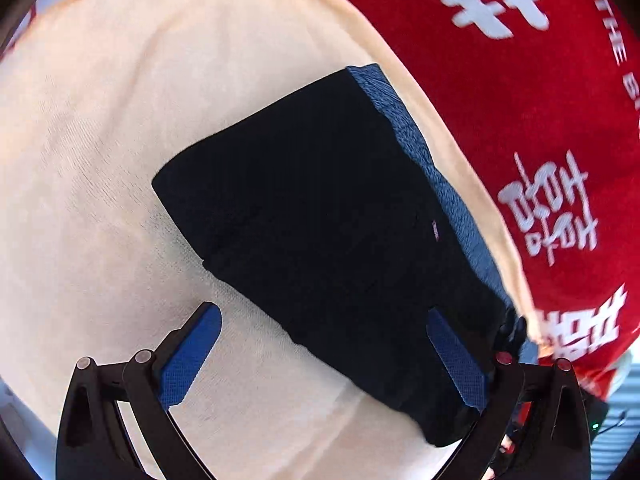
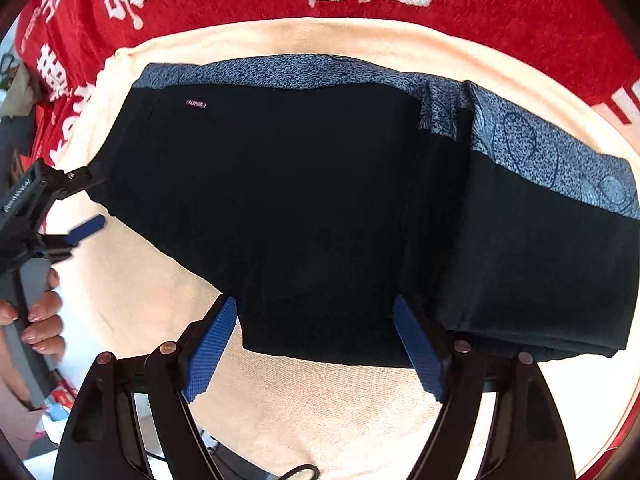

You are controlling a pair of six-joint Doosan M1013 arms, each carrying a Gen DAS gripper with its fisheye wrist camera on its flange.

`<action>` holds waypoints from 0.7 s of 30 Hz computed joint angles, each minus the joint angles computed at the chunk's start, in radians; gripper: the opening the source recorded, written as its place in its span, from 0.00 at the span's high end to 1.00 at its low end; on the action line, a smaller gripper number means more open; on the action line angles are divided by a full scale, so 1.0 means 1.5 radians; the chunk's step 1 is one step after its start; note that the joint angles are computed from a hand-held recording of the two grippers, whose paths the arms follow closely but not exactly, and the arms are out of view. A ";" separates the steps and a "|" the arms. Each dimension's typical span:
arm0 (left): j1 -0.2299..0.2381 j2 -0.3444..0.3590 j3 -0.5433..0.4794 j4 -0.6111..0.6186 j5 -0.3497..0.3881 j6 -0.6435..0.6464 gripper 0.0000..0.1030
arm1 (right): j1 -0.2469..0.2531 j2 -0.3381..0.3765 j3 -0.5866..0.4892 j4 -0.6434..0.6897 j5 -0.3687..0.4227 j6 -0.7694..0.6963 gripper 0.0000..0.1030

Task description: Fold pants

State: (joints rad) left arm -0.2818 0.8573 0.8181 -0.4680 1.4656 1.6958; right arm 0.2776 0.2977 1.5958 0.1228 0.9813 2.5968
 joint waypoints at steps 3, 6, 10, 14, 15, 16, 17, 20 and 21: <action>0.010 -0.015 0.035 -0.058 -0.027 0.004 0.00 | -0.003 -0.005 0.008 0.010 -0.013 0.000 0.19; 0.018 -0.003 0.025 -0.117 -0.014 0.001 0.00 | -0.002 -0.007 0.012 0.010 -0.016 -0.005 0.19; 0.014 0.009 0.005 -0.128 -0.004 -0.009 0.00 | -0.002 -0.009 0.014 0.009 -0.014 -0.007 0.18; 0.012 0.012 -0.001 -0.125 -0.009 -0.008 0.00 | -0.002 -0.005 0.010 0.008 -0.015 -0.010 0.16; 0.012 0.014 -0.009 -0.119 -0.002 -0.018 0.00 | -0.002 -0.004 0.009 0.007 -0.014 -0.011 0.16; 0.012 0.015 -0.014 -0.121 0.001 -0.028 0.00 | -0.001 -0.004 0.008 0.006 -0.014 -0.012 0.15; 0.014 0.013 -0.016 -0.142 -0.003 -0.034 0.00 | -0.001 -0.004 0.009 0.006 -0.015 -0.013 0.15; 0.015 0.014 -0.018 -0.170 -0.015 -0.011 0.00 | 0.000 -0.007 0.015 0.005 -0.027 -0.014 0.15; 0.010 0.021 -0.027 -0.144 -0.011 -0.016 0.00 | 0.000 -0.008 0.017 0.005 -0.029 -0.015 0.15</action>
